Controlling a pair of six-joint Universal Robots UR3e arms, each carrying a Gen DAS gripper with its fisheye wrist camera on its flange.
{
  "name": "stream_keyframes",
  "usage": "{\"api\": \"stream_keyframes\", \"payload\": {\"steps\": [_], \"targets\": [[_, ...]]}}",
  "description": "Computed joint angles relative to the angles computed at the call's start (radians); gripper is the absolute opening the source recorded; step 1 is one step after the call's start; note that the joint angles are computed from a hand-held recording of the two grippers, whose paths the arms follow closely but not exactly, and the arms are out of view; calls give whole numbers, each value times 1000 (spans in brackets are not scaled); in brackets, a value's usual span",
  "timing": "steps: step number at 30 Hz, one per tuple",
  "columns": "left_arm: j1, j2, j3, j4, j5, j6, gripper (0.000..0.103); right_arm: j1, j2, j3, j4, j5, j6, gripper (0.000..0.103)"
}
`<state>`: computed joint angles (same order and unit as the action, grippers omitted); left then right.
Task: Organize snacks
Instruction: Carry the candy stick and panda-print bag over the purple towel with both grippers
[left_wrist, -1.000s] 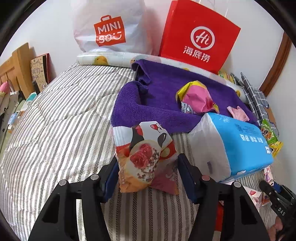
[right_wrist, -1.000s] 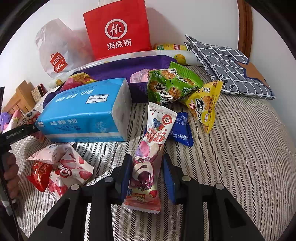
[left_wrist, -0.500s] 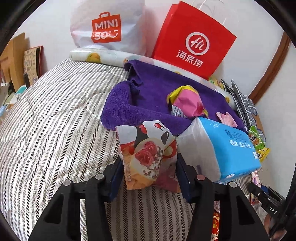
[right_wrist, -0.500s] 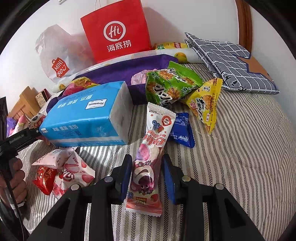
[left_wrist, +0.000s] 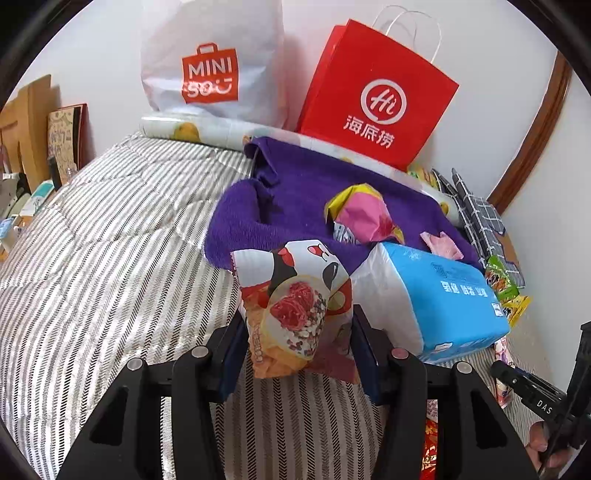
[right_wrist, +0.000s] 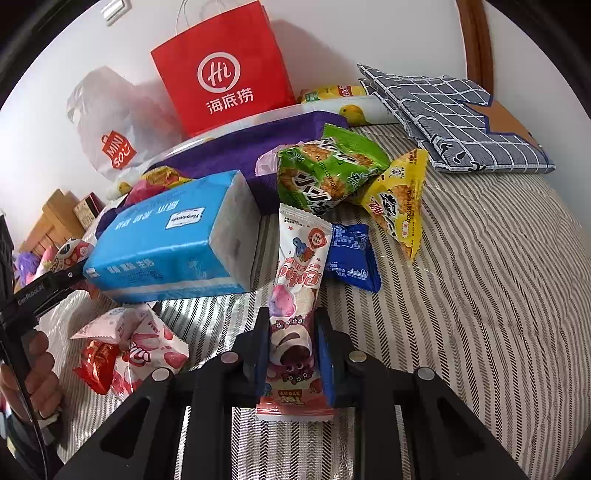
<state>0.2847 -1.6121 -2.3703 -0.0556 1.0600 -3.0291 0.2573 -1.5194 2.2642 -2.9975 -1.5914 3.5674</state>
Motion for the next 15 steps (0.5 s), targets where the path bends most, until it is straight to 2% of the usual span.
{"api": "stream_keyframes", "payload": {"steps": [11,15], "targets": [[35,44,-49,-10,-10,-12,51,76,10,-39,34,-117,31,21],[75,90,-95,-27,-35,-13,51,51,-26,-4,33,-71,39,21]]}}
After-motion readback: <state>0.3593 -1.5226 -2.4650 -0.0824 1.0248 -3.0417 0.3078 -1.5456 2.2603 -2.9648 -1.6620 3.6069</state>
